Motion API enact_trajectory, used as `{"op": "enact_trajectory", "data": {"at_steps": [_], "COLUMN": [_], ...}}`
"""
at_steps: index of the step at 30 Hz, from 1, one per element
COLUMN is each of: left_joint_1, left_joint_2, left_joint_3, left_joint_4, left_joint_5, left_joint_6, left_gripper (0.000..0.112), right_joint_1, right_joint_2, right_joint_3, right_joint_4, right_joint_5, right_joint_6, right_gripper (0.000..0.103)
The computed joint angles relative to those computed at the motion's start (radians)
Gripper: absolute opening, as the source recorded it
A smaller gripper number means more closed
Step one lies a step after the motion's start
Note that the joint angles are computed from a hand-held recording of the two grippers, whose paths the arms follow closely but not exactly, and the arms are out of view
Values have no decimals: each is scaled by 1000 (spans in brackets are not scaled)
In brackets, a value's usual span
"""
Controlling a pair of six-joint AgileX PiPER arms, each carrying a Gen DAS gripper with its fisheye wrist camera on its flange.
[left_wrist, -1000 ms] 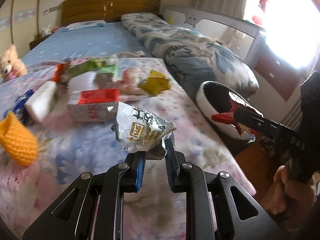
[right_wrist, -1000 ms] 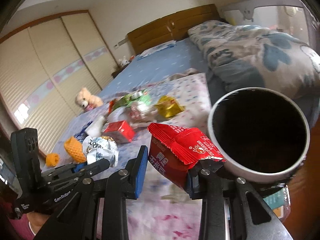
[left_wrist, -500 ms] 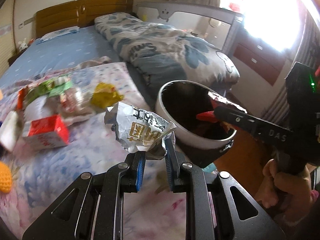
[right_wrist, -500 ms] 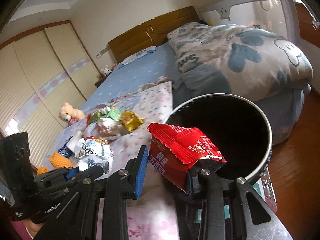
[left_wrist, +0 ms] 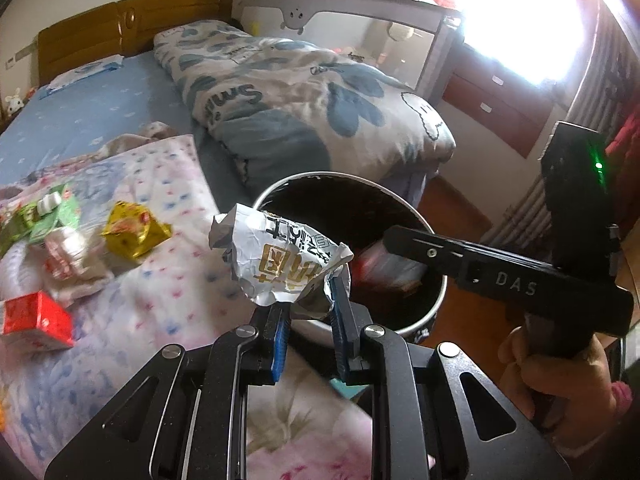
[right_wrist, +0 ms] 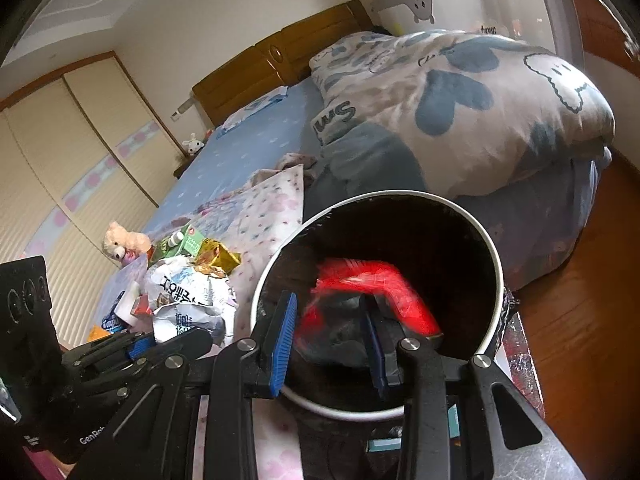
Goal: Collect trash
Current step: 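Carry both items over the bin and open both tools to drop them, then grasp the orange mesh sleeve with the left tool while the right tool grasps the red carton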
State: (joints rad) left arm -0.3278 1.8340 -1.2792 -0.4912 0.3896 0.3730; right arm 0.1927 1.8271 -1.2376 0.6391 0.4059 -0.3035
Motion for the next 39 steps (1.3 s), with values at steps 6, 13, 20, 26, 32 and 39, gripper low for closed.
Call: {"op": "enact_trajectory", "data": {"at_steps": [6, 13, 20, 26, 32, 39], "left_joint_1": [-12, -12, 27, 83, 153, 296], "left_joint_2": [80, 88, 9, -106, -207, -302], "left_joint_3": [-106, -94, 64, 249, 400, 541], "left_joint_4": [41, 64, 34, 16, 0, -142], "left_joint_5": [71, 64, -10, -99, -164, -189], "left_joint_6": [-44, -77, -63, -49, -22, 127], "left_gripper": [24, 62, 64, 65, 67, 69], "right_joint_1": [-38, -41, -24, 72, 188, 297], "right_joint_2": [42, 26, -5, -57, -64, -21], "right_joint_3": [-44, -24, 28, 76, 87, 61], "right_joint_4": [14, -9, -2, -100, -209, -186], "right_joint_5": [41, 23, -14, -92, -147, -163], "right_joint_6": [-3, 26, 53, 157, 254, 231], "right_gripper": [33, 36, 43, 76, 86, 95]}}
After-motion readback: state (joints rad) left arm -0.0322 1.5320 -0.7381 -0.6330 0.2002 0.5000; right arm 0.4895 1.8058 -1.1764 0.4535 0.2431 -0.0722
